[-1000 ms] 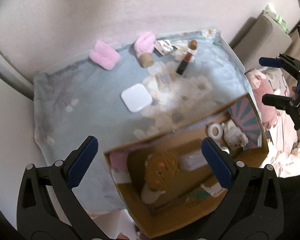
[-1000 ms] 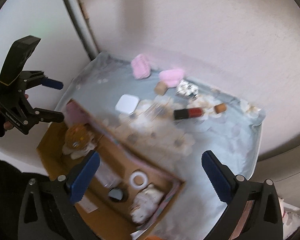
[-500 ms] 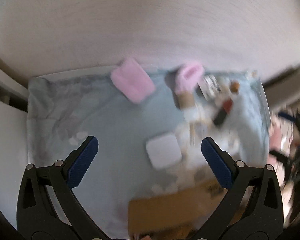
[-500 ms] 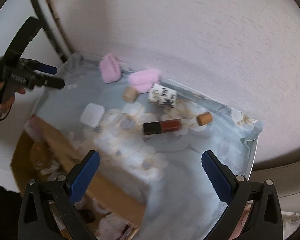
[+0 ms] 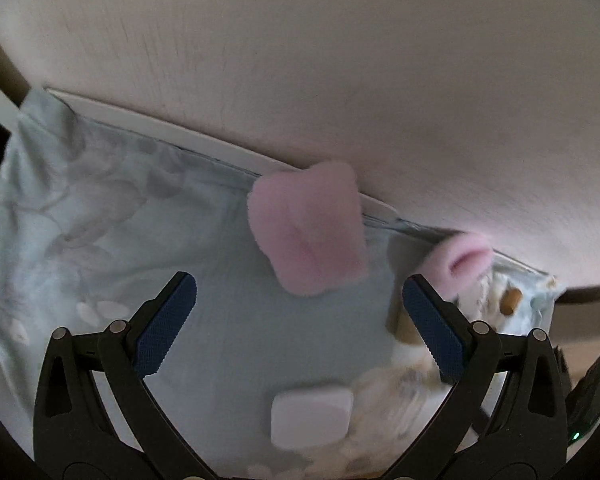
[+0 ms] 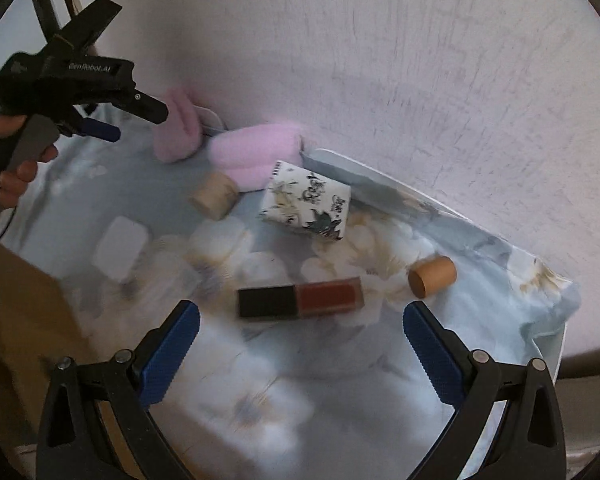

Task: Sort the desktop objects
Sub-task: 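Grasp the pink slipper with the left tool while the right tool grasps the lipstick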

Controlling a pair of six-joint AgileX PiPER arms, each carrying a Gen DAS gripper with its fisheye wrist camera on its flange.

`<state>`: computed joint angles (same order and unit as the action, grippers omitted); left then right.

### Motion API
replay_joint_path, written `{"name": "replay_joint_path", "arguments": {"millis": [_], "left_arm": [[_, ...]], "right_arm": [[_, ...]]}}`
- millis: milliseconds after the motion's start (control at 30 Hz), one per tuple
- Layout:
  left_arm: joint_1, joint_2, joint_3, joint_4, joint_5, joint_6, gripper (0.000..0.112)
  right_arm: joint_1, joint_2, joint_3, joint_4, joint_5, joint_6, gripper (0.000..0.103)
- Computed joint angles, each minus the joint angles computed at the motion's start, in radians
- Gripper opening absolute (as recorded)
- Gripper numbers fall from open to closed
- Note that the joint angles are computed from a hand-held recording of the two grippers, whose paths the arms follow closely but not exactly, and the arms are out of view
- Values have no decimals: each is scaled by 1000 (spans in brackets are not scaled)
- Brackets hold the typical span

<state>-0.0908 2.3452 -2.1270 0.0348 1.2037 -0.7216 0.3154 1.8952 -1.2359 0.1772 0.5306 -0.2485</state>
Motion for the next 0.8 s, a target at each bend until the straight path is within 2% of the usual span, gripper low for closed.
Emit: {"name": "replay_joint_path", "arguments": {"millis": [167,267,467,533,633,667,700,733,767,800], "left_arm": [[-5,33,1,9,-26,-56,103],[-20,58,-31,27,-15,-78,103],[-51,84,-68,79,-6,-128,102],[-63,72,-46,91,-33,-143,96],[-80,76,-49,94,-46,-143,77],[-85,74,-43,89,-61,-139,62],[-88,68,-33,87,-76,-141,52],[-94,64,-26,76,-94,-141,48],[-98,68,-34,75,-89,-141,47],[-109,81,-63,85,-65,-146,46]], "right_arm": [[6,54,9,39,-58,-65,102],[14,66,15,25,-84,-66,102],[1,96,1,98,-111,-141,102],[4,98,5,96,-128,-137,102],[3,92,19,151,-152,-195,102],[6,92,20,149,-155,-201,102],[8,91,24,151,-161,-209,98],[12,89,30,154,-168,-219,86],[15,89,30,140,-166,-208,80],[17,86,33,134,-170,-205,80]]}}
